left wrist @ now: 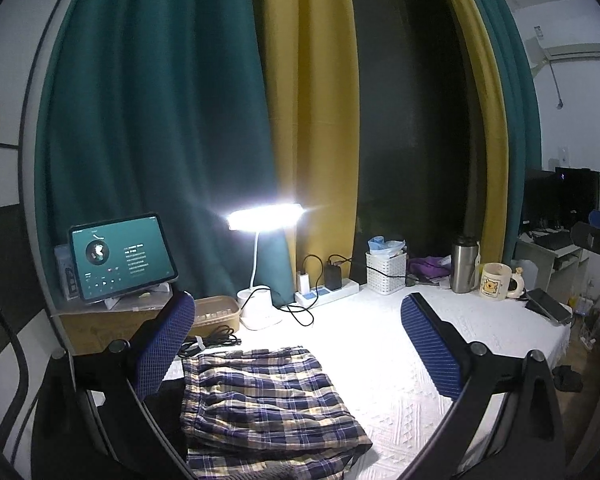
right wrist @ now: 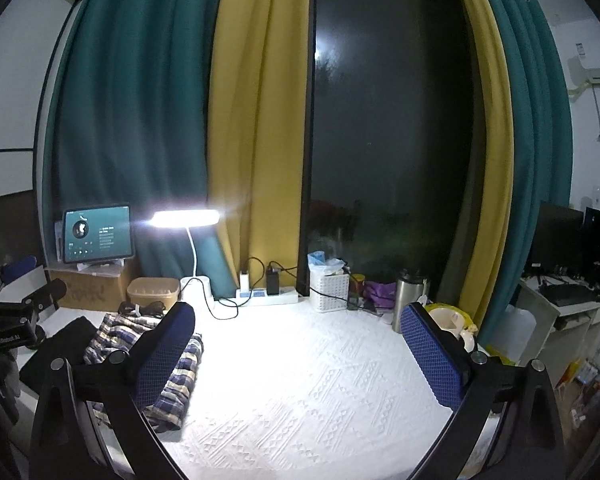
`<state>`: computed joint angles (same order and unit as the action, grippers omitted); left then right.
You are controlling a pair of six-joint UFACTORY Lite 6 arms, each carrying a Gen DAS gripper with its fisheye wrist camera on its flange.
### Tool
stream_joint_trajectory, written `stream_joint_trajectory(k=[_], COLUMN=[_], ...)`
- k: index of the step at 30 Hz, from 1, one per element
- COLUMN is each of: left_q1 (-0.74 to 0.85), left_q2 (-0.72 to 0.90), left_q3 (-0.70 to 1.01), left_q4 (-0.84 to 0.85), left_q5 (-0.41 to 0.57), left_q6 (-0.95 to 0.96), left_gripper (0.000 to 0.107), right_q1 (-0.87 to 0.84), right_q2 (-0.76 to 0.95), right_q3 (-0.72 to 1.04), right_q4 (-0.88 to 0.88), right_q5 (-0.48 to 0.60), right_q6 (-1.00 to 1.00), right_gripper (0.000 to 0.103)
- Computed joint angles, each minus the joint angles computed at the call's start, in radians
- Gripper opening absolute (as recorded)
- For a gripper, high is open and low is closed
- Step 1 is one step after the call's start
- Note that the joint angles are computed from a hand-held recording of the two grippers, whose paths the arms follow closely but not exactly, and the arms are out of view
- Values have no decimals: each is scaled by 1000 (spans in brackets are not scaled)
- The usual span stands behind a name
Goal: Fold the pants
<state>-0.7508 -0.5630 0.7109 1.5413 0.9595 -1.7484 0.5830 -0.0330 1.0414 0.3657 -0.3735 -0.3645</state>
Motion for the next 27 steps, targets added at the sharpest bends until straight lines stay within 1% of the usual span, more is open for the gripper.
stream_joint_trajectory(k=[4,27], left_q1=[10,-6], left_q2=[2,4], left_q3=[-1,4], left_q4=[-9,-6], left_q5=[-15,-8], left_q6=[5,10], left_gripper=[102,102], right_q1=[-1,-21], right_q2=[-2,-5], right_q3=[-3,-14], right_q4=[-2,-46], right_q5=[-2,-1], right_q6=[2,48], right_gripper=[103,103])
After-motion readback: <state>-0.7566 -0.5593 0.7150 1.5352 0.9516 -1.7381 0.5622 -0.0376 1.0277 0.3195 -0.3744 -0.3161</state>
